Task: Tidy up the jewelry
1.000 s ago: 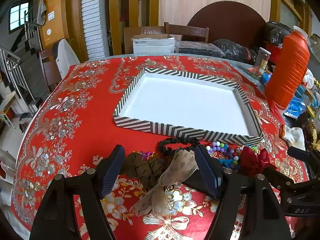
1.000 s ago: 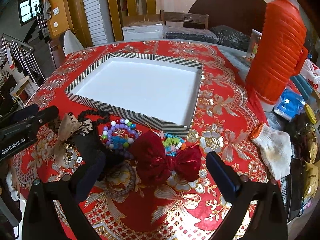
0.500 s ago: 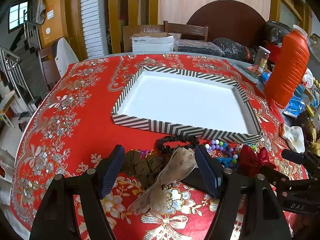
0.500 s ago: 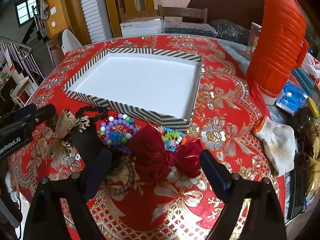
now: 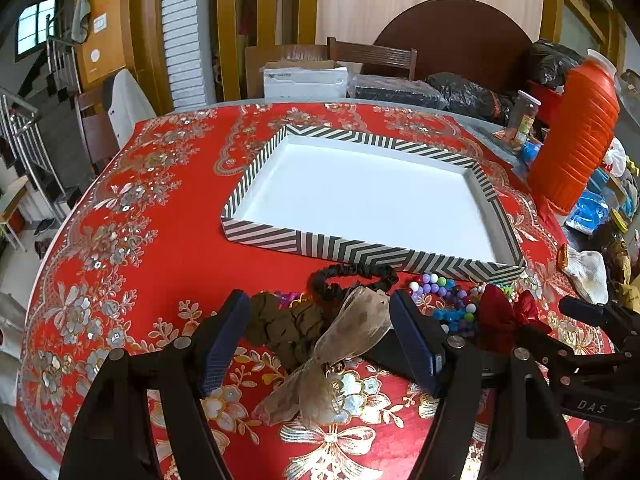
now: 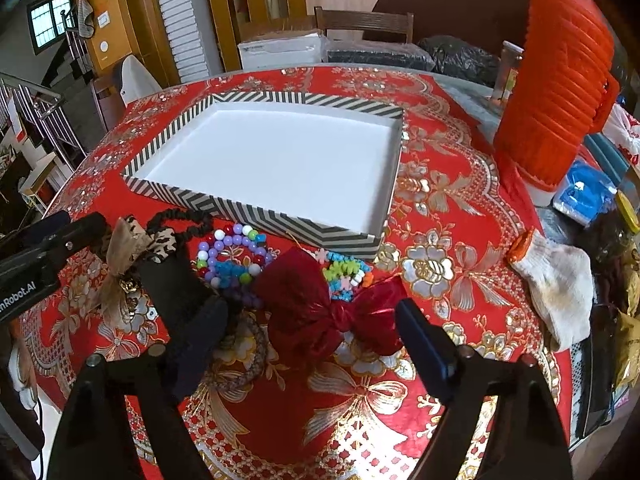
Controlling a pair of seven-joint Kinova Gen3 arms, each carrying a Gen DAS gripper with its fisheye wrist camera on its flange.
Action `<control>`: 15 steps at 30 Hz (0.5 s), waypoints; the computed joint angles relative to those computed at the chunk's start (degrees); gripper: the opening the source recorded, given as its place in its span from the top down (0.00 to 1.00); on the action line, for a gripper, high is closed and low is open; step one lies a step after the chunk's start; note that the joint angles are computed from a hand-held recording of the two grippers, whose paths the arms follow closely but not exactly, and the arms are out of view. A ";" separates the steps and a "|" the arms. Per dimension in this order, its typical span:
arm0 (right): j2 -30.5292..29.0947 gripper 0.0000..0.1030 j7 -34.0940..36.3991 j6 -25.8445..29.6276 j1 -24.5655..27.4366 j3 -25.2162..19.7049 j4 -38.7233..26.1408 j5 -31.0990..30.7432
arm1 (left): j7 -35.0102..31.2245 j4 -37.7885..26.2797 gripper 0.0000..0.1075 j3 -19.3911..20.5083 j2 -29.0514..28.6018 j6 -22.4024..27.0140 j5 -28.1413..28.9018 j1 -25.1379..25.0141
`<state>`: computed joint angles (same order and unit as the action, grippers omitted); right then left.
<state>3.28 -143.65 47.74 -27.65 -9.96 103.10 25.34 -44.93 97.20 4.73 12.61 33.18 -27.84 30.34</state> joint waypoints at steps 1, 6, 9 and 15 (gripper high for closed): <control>0.11 0.14 0.26 -0.14 0.14 0.06 0.04 -0.37 | -0.07 0.01 0.36 0.05 0.05 -0.04 0.17 -0.11; 0.95 0.14 2.73 -1.85 1.32 0.81 0.02 -2.97 | 1.52 0.81 0.36 -0.91 -0.06 -1.23 -2.11 0.93; 1.86 0.14 7.04 -3.83 3.08 1.54 -0.26 -7.42 | 0.57 0.31 0.36 -0.55 -0.32 -0.50 -0.61 -0.09; 5.22 0.19 15.59 -5.59 6.74 3.19 -2.37 -16.67 | 1.37 0.02 0.35 -0.76 -0.69 0.49 0.07 -1.60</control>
